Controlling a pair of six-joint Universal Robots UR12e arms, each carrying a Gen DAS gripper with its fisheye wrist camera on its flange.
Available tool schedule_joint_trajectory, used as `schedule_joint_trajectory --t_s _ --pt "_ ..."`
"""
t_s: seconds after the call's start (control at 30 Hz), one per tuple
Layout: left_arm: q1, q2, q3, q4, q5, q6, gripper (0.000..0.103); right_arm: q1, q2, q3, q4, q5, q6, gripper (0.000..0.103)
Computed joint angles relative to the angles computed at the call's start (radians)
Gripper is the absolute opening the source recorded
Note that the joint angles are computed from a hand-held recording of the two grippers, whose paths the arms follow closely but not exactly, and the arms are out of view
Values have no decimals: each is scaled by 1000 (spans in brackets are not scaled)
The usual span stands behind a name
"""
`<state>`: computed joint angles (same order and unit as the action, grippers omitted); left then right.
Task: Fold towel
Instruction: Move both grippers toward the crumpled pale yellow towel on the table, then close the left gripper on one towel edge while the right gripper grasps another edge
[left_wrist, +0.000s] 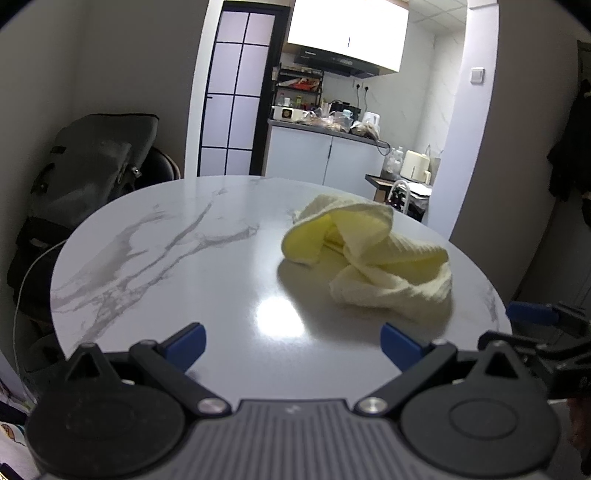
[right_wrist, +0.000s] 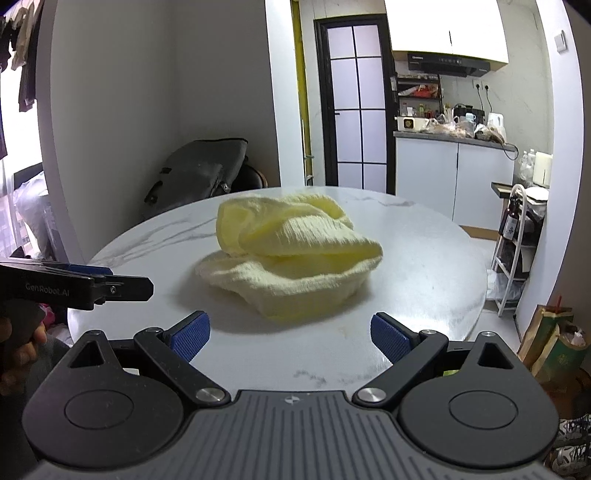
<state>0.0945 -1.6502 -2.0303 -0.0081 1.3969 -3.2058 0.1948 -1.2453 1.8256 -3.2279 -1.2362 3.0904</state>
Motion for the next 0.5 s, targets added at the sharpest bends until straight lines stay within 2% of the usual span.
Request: schedule_joint_trajectory --t_s 0.5 --pt "0 -19 41 -24 25 13 101 -5 7 -37 25 5 -13 96"
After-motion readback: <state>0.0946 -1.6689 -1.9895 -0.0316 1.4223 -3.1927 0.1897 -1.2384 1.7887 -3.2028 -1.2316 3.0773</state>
